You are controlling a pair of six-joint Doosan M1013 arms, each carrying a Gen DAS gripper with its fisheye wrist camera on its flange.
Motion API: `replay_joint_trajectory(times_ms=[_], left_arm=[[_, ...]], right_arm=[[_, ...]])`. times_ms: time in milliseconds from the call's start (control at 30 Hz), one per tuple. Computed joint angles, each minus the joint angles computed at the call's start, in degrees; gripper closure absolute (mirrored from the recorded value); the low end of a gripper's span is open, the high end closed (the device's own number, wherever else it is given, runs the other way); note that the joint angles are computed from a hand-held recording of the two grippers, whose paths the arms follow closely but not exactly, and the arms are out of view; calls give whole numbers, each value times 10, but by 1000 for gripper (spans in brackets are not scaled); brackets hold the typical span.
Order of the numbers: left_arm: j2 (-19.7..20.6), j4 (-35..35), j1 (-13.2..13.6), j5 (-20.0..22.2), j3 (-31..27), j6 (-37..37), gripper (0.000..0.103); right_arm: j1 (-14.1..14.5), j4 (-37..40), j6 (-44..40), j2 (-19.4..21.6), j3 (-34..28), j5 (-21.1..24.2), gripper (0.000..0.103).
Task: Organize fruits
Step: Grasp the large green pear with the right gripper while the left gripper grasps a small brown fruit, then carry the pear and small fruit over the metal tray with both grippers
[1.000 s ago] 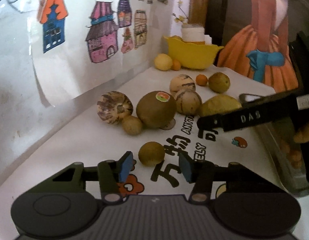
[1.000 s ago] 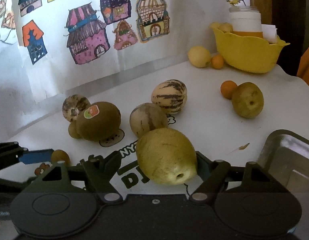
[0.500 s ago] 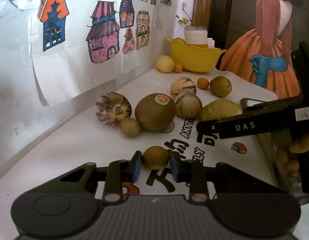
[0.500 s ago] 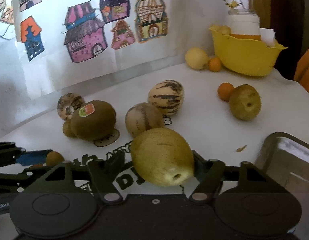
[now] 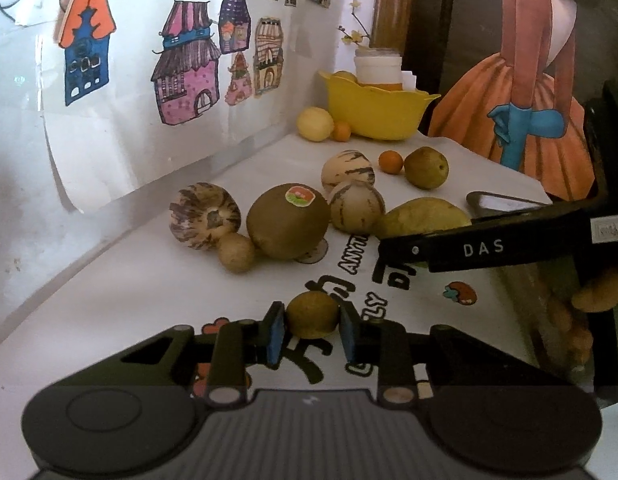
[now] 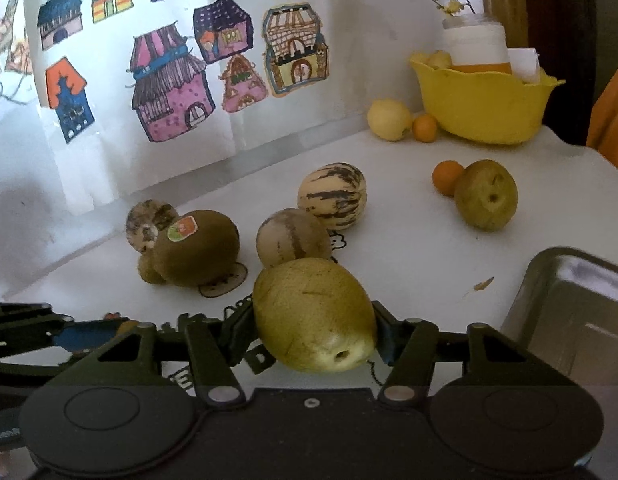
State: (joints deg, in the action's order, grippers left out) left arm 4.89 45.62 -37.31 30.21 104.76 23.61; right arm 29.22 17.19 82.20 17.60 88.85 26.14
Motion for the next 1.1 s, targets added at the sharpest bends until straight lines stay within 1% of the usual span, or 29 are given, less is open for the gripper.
replay_joint_trajectory(times_ms=[133,200,300,400,467,500,533,633,733,833,933,1033,1100], left_arm=[[-3,10,-3,-4,0,-4,71],[-3,-8,-4,-9,-3,17,71],[-1,-51,-3,-20,-13,68,71],[5,-65,-7,-24,-26,101,71],[9,-98,-5,-40,-37,144,71],[12,-126,-3,-50,-43,175,71],[18,-177,2,-64,-51,230,71],[34,-249,5,-88,-69,315,71],[55,-316,6,-103,-91,384,71],[74,-374,9,-126,-108,437,71],[95,-428,12,-154,-127,508,71],[119,-493,15,-148,-154,593,71],[135,-529,18,-136,-173,631,71]], right_arm=[[-8,61,-21,-8,9,-2,42],[-11,74,-20,-14,13,-4,42],[-13,58,-4,-26,19,-15,42],[-21,49,1,-44,30,-29,42],[-28,26,23,-57,38,-39,42],[-32,8,39,-62,42,-43,42],[-36,-17,64,-69,46,-48,42],[-50,-81,135,-86,63,-57,42],[-62,-148,209,-101,84,-69,42],[-74,-196,265,-109,100,-73,42],[-78,-293,350,-112,109,-72,42],[-79,-373,412,-112,116,-73,42],[-77,-438,458,-109,117,-70,42]])
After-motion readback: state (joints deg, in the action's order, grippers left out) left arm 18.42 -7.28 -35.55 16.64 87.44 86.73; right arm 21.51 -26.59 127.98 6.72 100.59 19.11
